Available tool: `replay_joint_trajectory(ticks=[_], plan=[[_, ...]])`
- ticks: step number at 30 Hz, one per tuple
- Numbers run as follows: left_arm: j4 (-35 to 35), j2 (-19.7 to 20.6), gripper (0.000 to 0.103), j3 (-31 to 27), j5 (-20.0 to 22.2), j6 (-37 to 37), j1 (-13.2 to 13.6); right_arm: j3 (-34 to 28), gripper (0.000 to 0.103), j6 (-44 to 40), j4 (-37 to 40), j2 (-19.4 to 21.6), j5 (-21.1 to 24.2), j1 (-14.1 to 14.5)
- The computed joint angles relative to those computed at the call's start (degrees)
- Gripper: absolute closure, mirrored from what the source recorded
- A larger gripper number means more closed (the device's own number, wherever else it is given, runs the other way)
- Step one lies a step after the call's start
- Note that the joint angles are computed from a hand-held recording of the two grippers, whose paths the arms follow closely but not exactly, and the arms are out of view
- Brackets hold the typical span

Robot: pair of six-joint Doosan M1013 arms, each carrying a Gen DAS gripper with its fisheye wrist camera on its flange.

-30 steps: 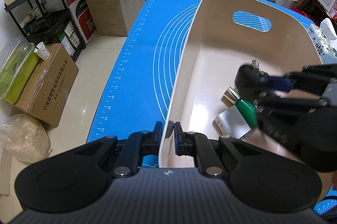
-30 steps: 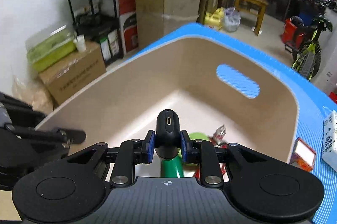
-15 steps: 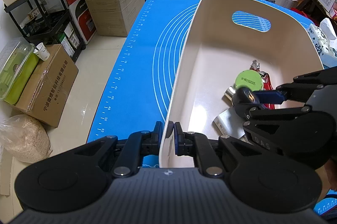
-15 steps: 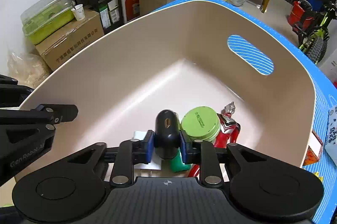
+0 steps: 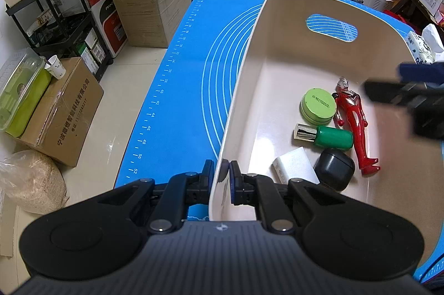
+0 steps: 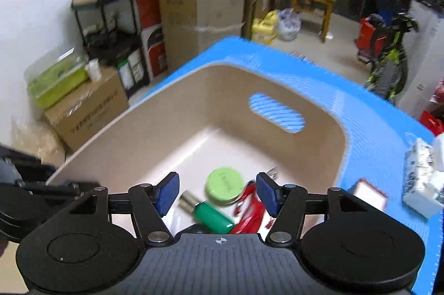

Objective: Organize rigid objects
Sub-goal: 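Grasp the yellow toy key with red dial using the right tool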

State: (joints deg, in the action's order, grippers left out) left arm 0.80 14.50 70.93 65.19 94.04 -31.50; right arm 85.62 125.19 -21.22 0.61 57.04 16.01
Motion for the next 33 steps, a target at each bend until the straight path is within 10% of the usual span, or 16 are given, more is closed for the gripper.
replay_joint_trajectory(ticks=[13,33], plan=[[0.09,-0.04,0.09,0.05,-0.12,-0.02,-0.03,8.61,0.019,17.71,-12.33,-6.17,2.89,-2.4],[0.14,-0.06,0.089,0.1,-0.14,0.0,-0.01,14.62,0.02,25.07,-10.92,-4.4,6.79,-6.0]])
